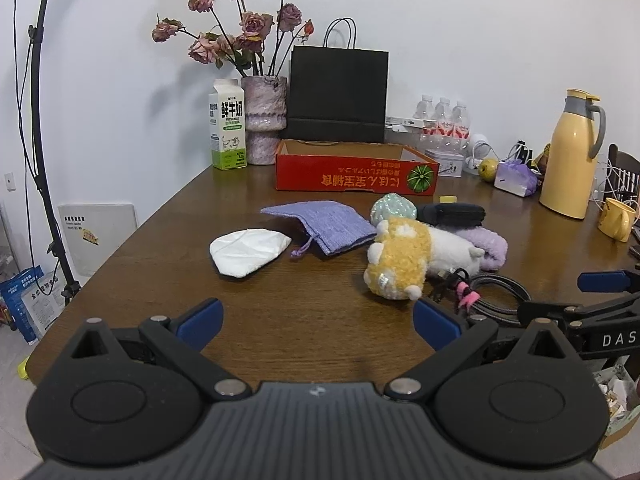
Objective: Organize objects
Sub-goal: 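Reach the left tool to the white mask while the right tool reaches the braided cable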
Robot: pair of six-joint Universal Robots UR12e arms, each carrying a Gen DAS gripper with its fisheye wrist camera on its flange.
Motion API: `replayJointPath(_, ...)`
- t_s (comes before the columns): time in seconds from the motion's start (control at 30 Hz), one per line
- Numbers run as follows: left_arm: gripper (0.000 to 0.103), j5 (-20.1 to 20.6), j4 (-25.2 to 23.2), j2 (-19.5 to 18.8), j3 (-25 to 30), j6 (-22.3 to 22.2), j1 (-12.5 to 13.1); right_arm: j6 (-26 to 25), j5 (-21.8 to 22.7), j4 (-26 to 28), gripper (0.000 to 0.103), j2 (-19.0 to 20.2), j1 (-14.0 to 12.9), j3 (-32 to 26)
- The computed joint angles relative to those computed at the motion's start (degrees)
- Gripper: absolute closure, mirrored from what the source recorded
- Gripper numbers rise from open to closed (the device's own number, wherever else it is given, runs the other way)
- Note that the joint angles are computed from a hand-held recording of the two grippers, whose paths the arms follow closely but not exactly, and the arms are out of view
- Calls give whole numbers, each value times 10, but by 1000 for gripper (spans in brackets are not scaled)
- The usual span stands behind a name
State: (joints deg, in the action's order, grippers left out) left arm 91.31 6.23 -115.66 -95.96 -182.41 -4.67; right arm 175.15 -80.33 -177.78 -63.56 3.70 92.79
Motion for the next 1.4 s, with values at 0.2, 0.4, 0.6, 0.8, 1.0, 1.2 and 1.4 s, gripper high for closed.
replayJointPath(0.2,0,-6,-18,-14,19,-8,4,-3,-5,20,0,16,3,-21)
replayJointPath(0.4,0,-6,-35,-27,39,-12,9,0,-10,46,0,32,5,-45)
replayJointPath(0.6,0,-7,-46,-36,52,-17,16,1,-13,68,0,47,9,-71)
replayJointPath(0.8,0,-8,-51,-39,58,-21,22,9,-17,94,0,63,12,-97)
replayJointPath(1.0,0,-7,-64,-41,61,-33,27,13,-41,125,0,75,17,-115)
replayJointPath(1.2,0,-10,-72,-42,62,-38,30,-1,-29,124,0,74,9,-112)
replayJointPath(1.4,0,-11,-77,-41,61,-41,32,-20,-7,151,0,67,2,-112)
